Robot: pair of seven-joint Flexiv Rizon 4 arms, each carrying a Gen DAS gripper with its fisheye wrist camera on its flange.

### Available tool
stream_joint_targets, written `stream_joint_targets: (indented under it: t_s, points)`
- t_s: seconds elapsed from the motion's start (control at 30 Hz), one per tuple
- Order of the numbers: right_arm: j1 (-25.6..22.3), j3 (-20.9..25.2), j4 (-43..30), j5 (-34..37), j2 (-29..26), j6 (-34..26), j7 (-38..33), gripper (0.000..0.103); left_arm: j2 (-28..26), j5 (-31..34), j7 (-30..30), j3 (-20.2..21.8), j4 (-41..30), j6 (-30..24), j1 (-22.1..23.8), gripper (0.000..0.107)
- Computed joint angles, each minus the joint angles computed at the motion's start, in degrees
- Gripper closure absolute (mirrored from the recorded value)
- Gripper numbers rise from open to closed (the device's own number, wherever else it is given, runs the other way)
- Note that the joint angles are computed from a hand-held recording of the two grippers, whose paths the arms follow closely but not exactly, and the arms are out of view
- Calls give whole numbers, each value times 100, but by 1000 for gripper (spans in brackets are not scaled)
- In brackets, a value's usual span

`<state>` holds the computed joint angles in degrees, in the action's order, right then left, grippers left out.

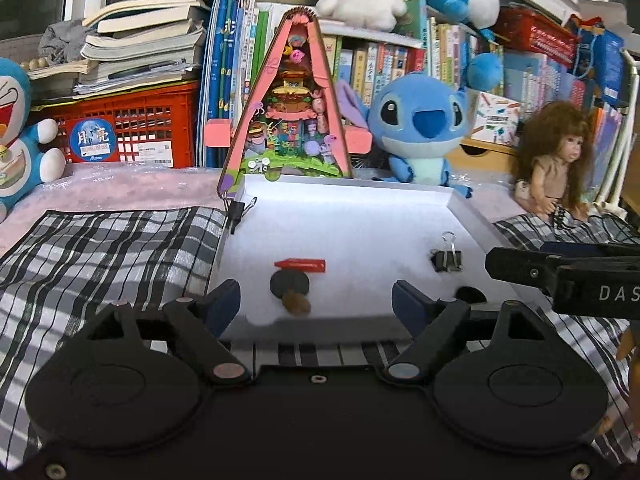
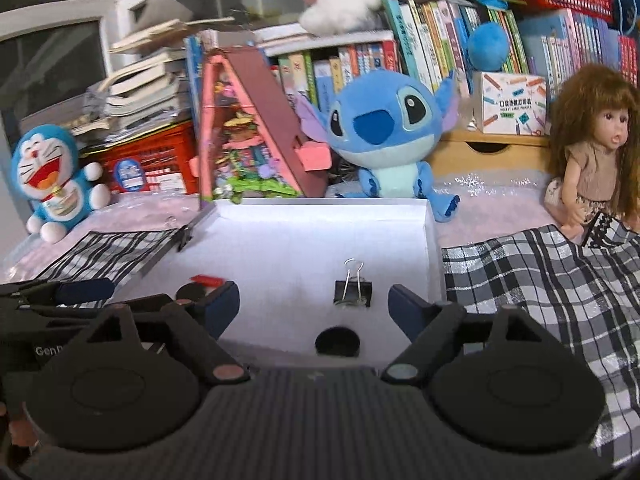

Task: Organize rigid objects
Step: 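Move both grippers back toward the blue shoe pieces and brown ball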

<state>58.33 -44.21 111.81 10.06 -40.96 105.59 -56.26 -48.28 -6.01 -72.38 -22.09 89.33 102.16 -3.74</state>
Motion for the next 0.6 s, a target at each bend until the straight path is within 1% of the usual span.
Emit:
stream_joint_targets:
  t_s: [0.1, 0.27, 0.4, 0.6]
  points:
    - [191, -77, 253, 98, 107, 212, -138, 10, 121, 227, 11, -177, 363, 273, 180, 24]
    - [484, -147, 580, 437, 245, 482, -502, 8, 311, 536, -92, -299, 841, 501, 355, 24]
    - [746, -225, 777, 763, 280, 676, -846, 4, 411, 851, -247, -484, 1230, 760, 577, 24]
    - [1028, -267, 950, 1199, 251, 889, -1289, 0, 537, 1273, -554, -547, 1688, 1053, 740, 23]
